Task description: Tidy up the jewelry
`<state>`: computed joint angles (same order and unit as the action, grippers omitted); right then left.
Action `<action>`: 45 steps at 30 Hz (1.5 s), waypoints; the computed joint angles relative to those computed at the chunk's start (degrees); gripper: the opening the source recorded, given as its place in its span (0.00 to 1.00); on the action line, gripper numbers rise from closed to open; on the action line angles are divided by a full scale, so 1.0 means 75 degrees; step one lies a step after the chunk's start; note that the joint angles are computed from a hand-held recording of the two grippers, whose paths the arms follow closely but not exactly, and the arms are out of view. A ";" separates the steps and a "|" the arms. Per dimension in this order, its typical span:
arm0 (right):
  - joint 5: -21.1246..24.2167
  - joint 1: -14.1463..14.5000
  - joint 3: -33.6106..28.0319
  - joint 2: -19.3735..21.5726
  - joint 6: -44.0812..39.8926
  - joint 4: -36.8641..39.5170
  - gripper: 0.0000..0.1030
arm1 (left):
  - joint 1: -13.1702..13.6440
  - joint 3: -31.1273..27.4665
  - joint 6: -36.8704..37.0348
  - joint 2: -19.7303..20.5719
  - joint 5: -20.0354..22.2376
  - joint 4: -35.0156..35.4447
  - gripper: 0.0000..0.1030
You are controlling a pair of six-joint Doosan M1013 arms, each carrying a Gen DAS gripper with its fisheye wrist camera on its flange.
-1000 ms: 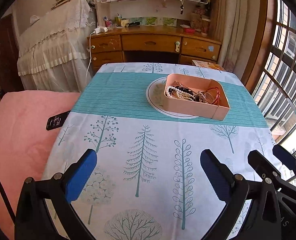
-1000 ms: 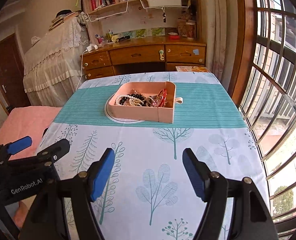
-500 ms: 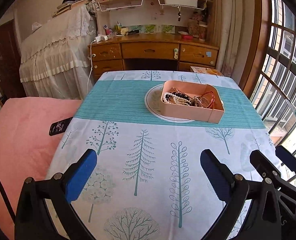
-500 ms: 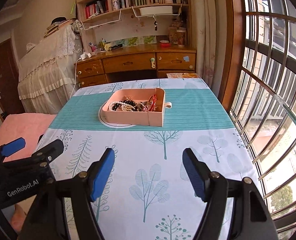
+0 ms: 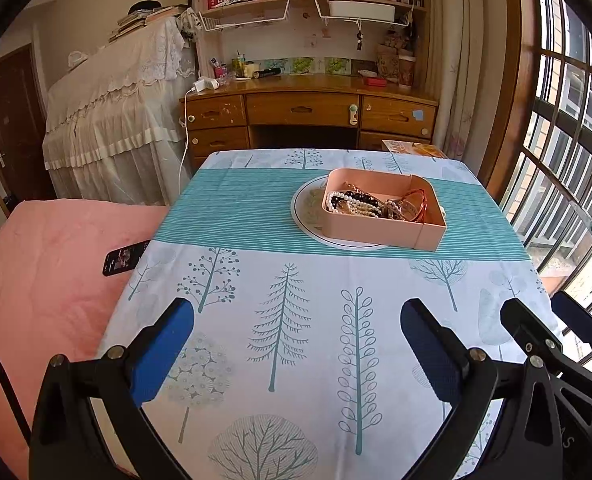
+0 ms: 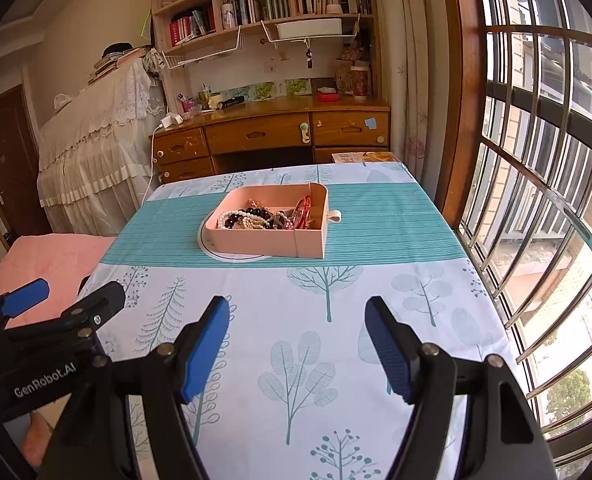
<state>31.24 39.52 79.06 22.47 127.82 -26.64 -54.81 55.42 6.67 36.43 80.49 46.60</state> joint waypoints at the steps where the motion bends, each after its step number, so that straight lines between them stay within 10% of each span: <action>1: -0.0010 0.0000 0.0003 -0.0001 0.0010 -0.0012 0.69 | -0.0004 0.0003 -0.0017 -0.0002 -0.0005 0.0008 0.99; 45: 0.0071 -0.0023 -0.0031 0.0005 -0.0114 0.0137 0.69 | 0.0007 0.0022 -0.0001 -0.0022 0.0014 -0.0043 0.99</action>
